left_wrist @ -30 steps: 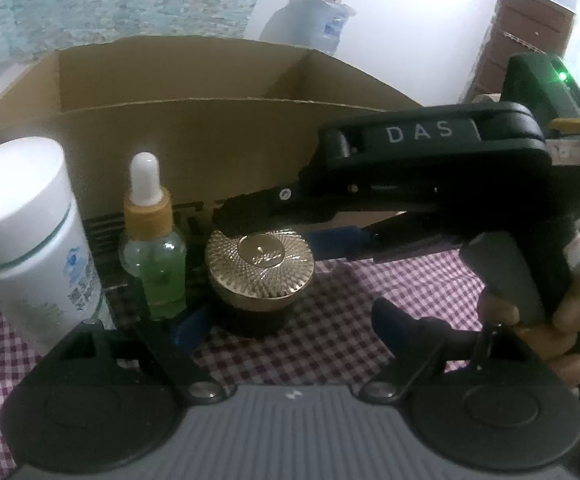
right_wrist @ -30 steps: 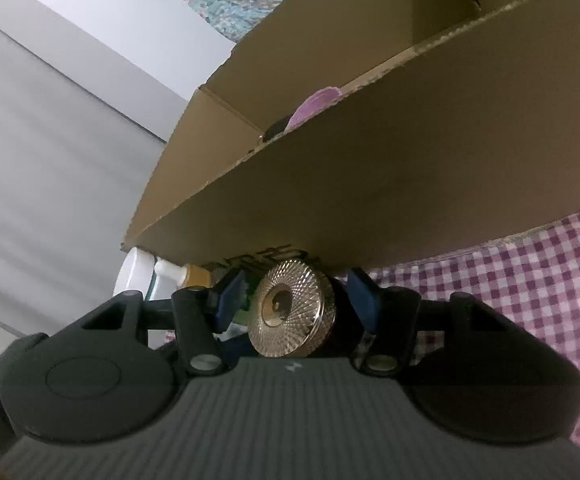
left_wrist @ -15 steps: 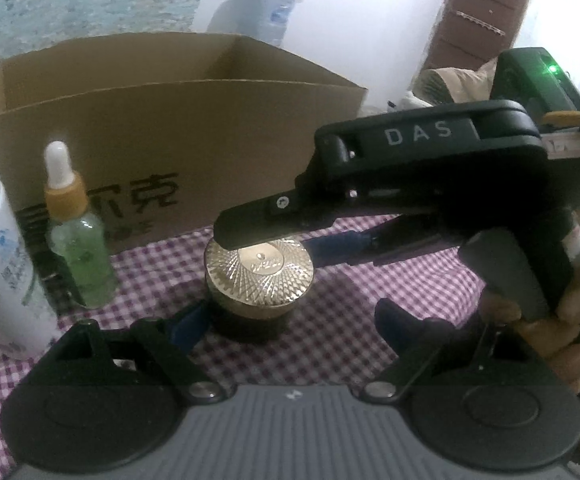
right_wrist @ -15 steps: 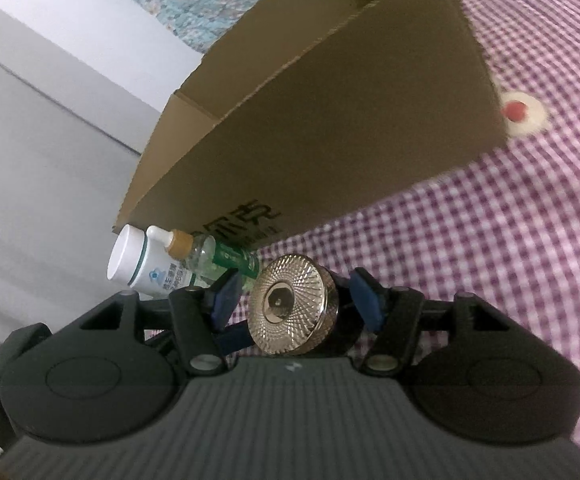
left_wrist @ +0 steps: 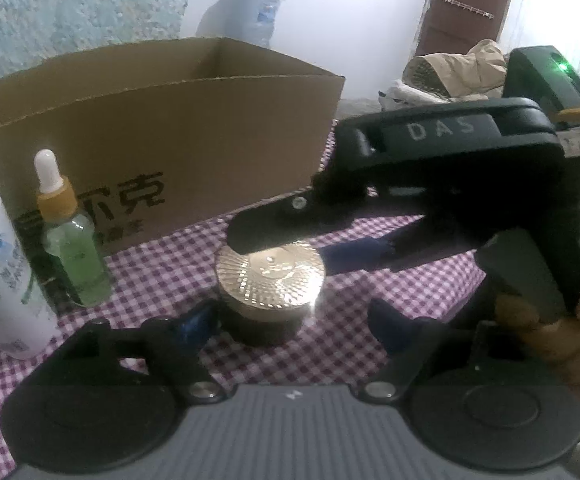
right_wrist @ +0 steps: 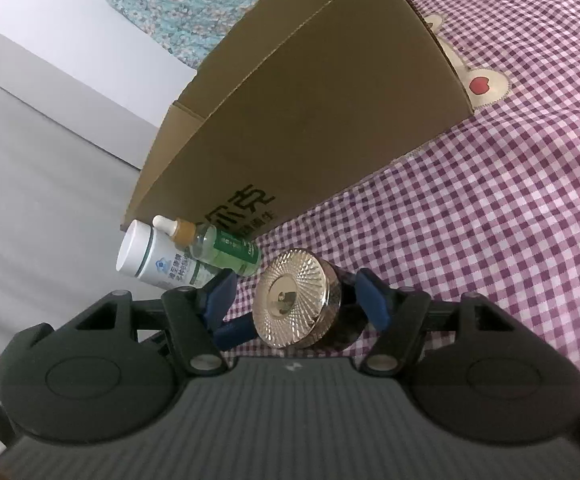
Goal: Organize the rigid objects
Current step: 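Close the right gripper on the gold-lidded jar and lift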
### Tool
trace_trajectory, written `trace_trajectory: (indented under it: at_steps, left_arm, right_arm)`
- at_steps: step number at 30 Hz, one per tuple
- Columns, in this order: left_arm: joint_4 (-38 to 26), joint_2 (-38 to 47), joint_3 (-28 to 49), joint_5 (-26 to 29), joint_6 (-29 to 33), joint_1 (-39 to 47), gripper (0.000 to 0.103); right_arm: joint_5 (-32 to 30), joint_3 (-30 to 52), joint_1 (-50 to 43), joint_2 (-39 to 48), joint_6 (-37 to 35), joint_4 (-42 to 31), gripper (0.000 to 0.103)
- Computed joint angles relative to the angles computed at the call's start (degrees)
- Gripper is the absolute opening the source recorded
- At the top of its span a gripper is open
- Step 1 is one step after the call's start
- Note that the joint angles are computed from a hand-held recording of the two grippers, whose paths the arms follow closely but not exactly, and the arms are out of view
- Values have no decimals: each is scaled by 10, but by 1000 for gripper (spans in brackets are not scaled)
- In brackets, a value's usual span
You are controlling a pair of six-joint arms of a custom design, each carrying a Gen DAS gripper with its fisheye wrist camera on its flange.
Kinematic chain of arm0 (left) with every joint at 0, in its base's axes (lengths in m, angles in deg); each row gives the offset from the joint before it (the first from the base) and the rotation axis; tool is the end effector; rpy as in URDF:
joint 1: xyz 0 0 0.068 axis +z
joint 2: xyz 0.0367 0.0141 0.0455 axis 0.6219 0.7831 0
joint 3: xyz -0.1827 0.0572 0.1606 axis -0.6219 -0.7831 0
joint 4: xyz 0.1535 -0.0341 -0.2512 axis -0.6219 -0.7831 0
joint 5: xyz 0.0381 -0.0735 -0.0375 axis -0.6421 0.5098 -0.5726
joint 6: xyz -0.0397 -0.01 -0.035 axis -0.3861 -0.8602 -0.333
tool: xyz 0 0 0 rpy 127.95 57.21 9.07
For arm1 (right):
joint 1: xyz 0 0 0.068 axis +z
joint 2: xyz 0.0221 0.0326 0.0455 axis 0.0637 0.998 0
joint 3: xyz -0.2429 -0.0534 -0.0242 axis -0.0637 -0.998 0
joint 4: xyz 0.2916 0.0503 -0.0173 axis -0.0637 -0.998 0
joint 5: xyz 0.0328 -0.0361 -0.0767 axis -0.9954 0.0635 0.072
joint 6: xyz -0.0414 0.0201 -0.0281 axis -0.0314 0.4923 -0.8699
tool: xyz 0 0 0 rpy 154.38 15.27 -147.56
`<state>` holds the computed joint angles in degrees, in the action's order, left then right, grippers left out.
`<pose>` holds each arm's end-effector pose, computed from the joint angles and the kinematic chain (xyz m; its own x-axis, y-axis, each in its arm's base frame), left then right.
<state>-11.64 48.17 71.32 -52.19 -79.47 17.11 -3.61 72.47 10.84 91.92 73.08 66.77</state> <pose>0.3023 -0.1274 0.1036 -0.6412 0.2518 -0.7248 0.5157 0.8409 -0.1641 0.3354 0.0618 0.1653 -0.8647 0.3446 -0.3655 -0.0124 0.7127 0.7013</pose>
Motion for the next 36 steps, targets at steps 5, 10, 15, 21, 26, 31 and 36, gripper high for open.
trace_trajectory:
  at_steps: [5,10,15,21,26,31,36]
  left_arm:
    - [-6,18,18,-31,5,-1,75]
    - [-8,38,38,-41,8,-4,68]
    - [-3,41,39,-52,18,-9,63]
    - [7,49,42,-72,26,-22,58]
    - [11,51,43,-80,27,-27,58]
    - [13,47,40,-89,25,-32,57]
    - [9,43,38,-102,27,-39,57]
  right_arm:
    - [9,-1,2,4,0,1,66]
    - [11,-8,3,7,7,19,65]
    - [19,-9,4,12,7,26,58]
    - [23,-16,5,9,4,35,56]
    - [25,-19,7,8,4,39,56]
    - [26,-17,7,9,1,38,56]
    - [25,-10,7,13,-2,32,56]
